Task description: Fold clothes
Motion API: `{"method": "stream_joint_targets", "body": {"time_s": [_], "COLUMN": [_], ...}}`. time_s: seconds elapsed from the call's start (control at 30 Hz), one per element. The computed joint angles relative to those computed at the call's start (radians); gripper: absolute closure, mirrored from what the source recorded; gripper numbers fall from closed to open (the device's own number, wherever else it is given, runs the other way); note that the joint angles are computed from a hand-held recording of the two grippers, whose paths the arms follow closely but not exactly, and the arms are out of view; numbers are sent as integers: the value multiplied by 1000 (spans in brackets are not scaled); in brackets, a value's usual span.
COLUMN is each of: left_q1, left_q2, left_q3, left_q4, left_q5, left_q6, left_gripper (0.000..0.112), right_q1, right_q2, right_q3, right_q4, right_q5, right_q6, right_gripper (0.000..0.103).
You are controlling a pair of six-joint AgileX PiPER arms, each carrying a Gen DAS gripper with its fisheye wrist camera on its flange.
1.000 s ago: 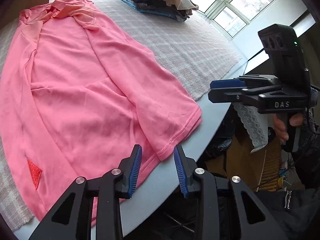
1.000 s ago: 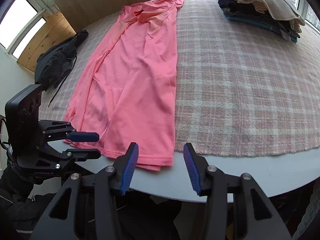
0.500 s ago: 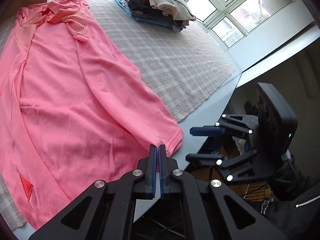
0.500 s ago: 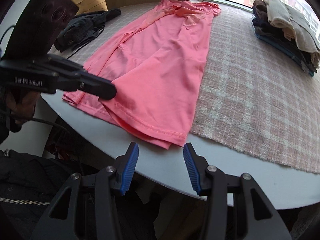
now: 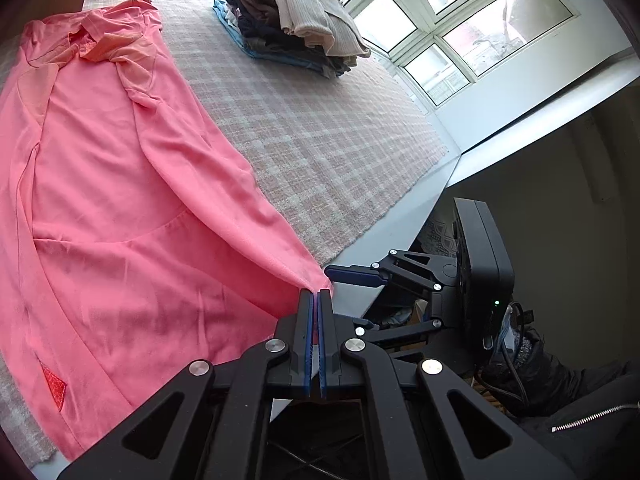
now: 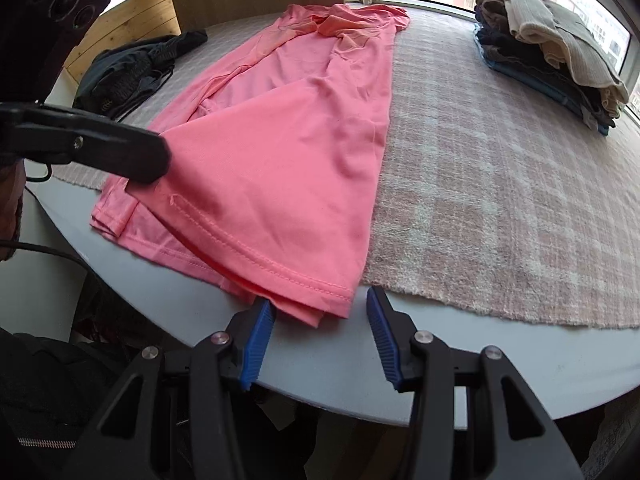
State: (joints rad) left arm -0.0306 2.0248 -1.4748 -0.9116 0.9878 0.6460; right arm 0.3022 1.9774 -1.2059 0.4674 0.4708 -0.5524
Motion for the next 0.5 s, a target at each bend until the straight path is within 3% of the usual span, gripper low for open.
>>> {"method": "stream_joint_targets", "body": {"time_s": [0.1,0.17,0.23,0.5], "left_q1": [3,6,12,26], "left_q2": [2,2,6,-17], "left_q3": [-13,-25,-39,-33], "left_q4": [-1,4,-1,-20], "left_q5": [12,17,30,59], "left_q6": [-1,-5,-2,30], "left_gripper": [111,111,111,111], "right_q1": [-31,-42,-51,-69], "right_q2": [-5,0,1,-149], "right_q3": [6,1,1,87], "right_q4": [107,120,140,152], "right_q5": [8,19,28,31], "right_q6": [-60,-50,-53,-36], "right_gripper": [63,87,96,101]}}
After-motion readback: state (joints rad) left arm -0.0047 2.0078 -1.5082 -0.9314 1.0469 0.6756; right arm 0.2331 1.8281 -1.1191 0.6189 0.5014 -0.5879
